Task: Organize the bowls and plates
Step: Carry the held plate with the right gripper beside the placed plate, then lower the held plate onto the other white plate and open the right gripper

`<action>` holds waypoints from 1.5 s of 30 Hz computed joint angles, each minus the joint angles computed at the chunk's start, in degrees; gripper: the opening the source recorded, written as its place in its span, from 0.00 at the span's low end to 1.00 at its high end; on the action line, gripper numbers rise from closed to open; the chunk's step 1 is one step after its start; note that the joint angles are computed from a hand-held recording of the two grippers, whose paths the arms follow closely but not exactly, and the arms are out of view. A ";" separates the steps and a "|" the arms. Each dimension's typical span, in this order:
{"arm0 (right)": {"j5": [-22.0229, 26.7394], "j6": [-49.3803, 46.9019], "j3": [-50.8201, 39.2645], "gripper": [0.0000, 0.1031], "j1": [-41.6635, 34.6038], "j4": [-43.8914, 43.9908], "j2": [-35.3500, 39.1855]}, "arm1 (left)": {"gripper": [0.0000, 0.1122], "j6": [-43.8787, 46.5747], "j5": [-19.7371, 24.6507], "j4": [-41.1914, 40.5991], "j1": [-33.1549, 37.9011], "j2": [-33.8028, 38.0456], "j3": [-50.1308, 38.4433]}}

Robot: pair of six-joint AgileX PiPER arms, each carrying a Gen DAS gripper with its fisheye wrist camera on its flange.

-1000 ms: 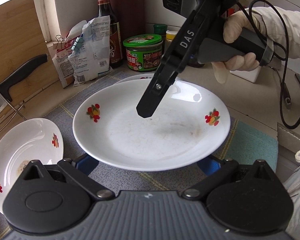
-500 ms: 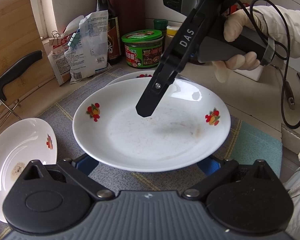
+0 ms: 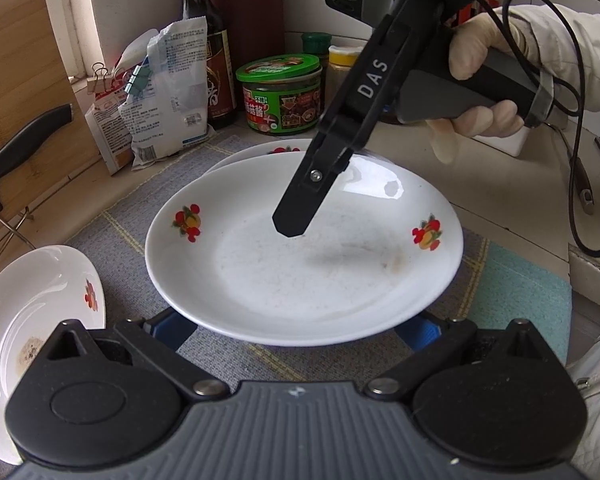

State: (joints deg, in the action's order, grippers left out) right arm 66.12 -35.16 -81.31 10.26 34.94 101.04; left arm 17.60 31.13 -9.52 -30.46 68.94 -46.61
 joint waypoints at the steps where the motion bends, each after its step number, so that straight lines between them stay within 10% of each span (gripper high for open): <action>1: -0.01 0.01 0.09 1.00 -0.04 -0.05 -0.09 | 0.91 0.03 -0.05 0.02 -0.02 0.03 0.02; 45: -5.25 8.92 6.52 1.00 2.80 -10.92 -9.65 | 0.91 -12.06 -0.10 11.00 -3.73 -4.93 1.34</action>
State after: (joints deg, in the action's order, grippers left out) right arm 60.86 -26.24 -74.78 13.06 24.02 91.39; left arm 5.54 31.03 1.48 -34.19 64.01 -45.27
